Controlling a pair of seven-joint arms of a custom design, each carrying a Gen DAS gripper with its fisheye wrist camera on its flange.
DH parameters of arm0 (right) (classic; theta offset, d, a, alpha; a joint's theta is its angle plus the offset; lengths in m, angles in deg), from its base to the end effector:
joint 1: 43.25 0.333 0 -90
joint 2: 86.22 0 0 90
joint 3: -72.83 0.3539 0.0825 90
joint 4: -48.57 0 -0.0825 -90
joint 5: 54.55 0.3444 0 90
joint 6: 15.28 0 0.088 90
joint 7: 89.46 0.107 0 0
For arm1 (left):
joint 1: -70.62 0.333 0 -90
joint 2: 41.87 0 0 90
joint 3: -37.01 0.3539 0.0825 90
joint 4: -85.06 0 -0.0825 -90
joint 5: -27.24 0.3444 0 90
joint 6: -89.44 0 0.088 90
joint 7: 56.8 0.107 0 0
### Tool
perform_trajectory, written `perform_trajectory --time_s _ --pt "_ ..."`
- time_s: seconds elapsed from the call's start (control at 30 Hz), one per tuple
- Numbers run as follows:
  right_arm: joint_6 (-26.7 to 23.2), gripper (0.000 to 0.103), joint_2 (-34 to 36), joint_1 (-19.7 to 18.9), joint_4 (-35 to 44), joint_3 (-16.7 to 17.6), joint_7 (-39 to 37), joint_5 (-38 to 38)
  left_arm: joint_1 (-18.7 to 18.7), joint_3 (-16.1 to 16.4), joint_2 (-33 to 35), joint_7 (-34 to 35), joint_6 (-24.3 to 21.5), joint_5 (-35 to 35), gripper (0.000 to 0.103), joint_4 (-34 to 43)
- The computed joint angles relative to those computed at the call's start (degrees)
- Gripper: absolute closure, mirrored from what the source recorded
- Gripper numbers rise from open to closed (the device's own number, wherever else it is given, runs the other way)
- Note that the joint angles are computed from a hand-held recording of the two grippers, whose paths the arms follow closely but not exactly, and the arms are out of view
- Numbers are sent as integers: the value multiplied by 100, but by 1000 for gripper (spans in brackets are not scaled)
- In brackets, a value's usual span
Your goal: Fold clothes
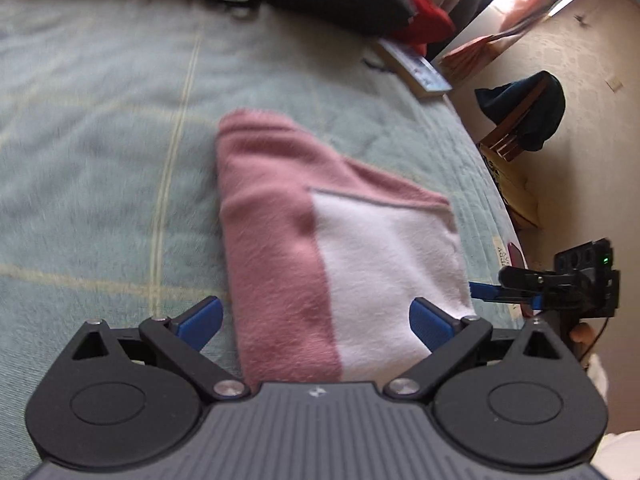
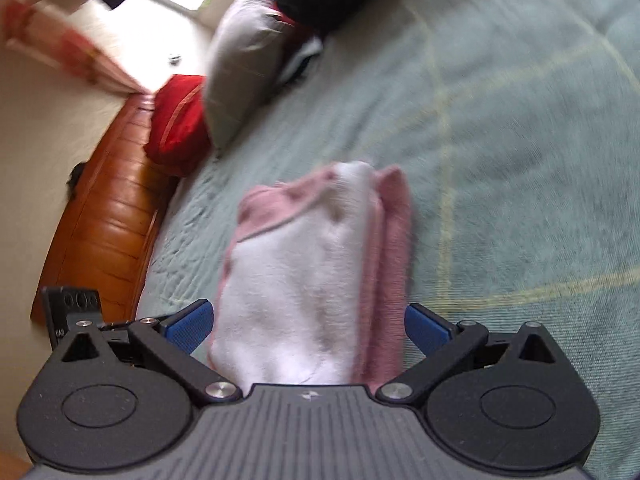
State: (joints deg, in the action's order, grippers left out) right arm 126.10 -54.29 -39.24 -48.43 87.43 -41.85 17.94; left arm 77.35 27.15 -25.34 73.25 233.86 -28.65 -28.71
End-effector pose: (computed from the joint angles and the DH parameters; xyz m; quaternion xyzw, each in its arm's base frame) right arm 0.6582 0.1888 0.3604 -0.6298 0.6130 0.1954 0.4352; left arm 0.6042 -0.0175 0.4055 0.6655 -0.6569 0.3494 0.0592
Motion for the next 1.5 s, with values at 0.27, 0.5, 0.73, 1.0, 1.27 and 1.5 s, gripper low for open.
perform_trajectory --time_s 0.27,0.5,0.73,1.0,1.27,1.5 --pt "-296 0 530 -48 533 104 689 -347 335 -53 901 -488 -1150 234 4 934" --pt "-363 0 983 21 1209 234 1086 -763 509 -282 1593 -627 -1548 -39 3 1742" --pt "-395 0 1037 -145 1279 474 1154 -958 605 -459 1631 -553 -1567 -274 2 1679" --pt "-671 0 665 -232 679 464 622 -549 576 -359 1353 -237 -1679 -677 2 1210" --pt "-756 0 824 -127 954 416 575 -495 464 -452 1432 -170 -1401 -826 2 1291" --pt "-929 0 959 -229 1010 433 304 29 453 -415 1596 -389 -1505 -915 2 1466"
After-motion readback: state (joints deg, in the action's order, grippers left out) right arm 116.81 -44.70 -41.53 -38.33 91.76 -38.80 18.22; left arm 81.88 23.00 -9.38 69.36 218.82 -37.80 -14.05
